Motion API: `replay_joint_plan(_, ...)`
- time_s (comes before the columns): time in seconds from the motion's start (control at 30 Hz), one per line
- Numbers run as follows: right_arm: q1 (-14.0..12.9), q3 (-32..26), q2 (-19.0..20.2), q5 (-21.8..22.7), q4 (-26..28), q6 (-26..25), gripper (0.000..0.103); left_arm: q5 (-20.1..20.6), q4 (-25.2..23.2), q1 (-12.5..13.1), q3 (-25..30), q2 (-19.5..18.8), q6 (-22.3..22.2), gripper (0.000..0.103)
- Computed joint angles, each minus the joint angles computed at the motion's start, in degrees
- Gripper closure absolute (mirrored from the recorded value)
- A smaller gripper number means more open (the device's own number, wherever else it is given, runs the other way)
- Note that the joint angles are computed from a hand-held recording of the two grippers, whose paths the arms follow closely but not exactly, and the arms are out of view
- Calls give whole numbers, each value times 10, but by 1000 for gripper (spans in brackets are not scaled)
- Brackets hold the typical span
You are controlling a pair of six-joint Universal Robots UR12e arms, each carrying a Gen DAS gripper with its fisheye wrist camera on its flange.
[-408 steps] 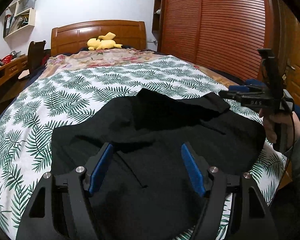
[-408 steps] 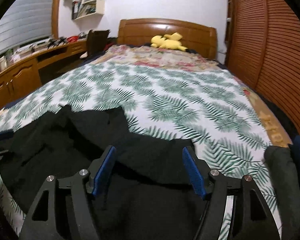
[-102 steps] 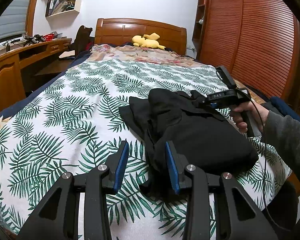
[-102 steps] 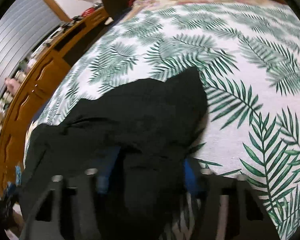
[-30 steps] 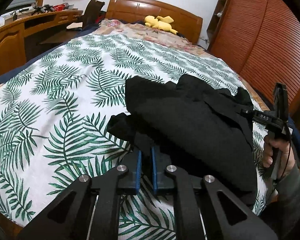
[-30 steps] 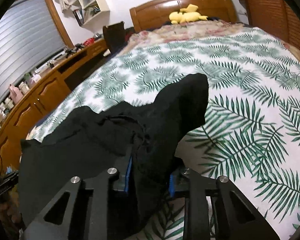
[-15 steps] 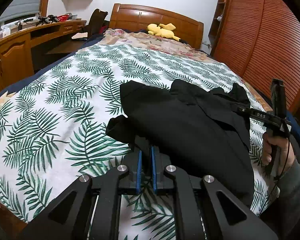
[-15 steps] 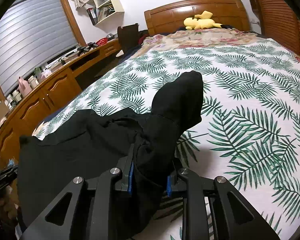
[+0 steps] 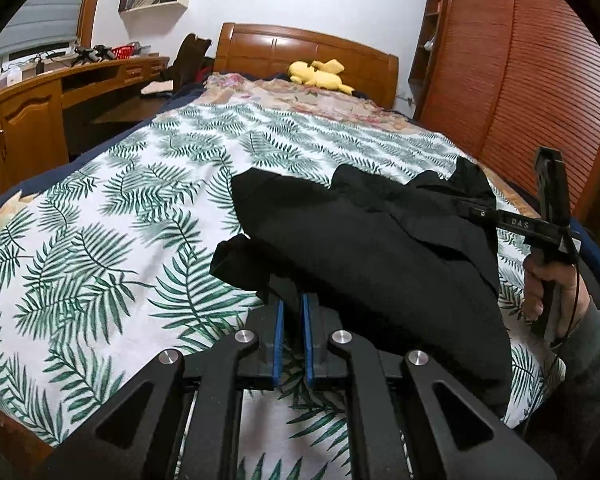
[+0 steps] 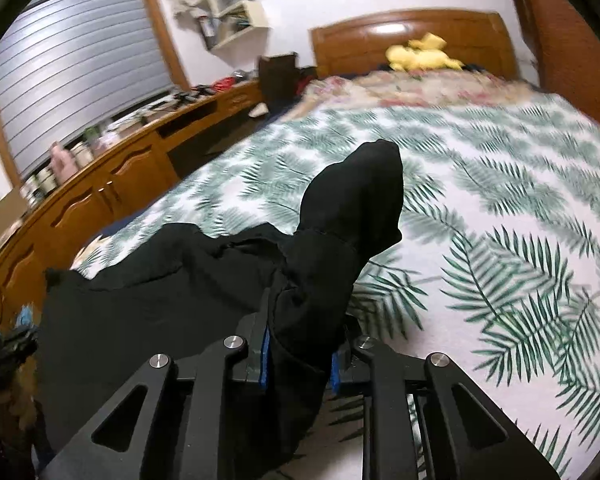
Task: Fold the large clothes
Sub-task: 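Lift the folded coat with the right tool and carry it off the bed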
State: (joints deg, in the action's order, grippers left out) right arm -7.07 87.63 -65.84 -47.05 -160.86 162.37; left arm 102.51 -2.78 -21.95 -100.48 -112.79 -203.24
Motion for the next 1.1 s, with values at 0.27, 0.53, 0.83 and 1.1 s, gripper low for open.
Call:
replay_joint_plan(0.27,37,6,-22,-32,-3,-59,84,0,43,22,-47,30,-1,95)
replay_joint_plan(0.53,106,-64,4,-48,49,-96,84,46,64,57,-110,87,-2,95)
replay_joint_plan(0.83,191,-220,89,-69,153,-131,84,102,68,101,-166,133,-1,95)
replay_joint_plan(1.1,256,-355,168,-112,198,-147,84,152,60,140,-201,154,-20,95)
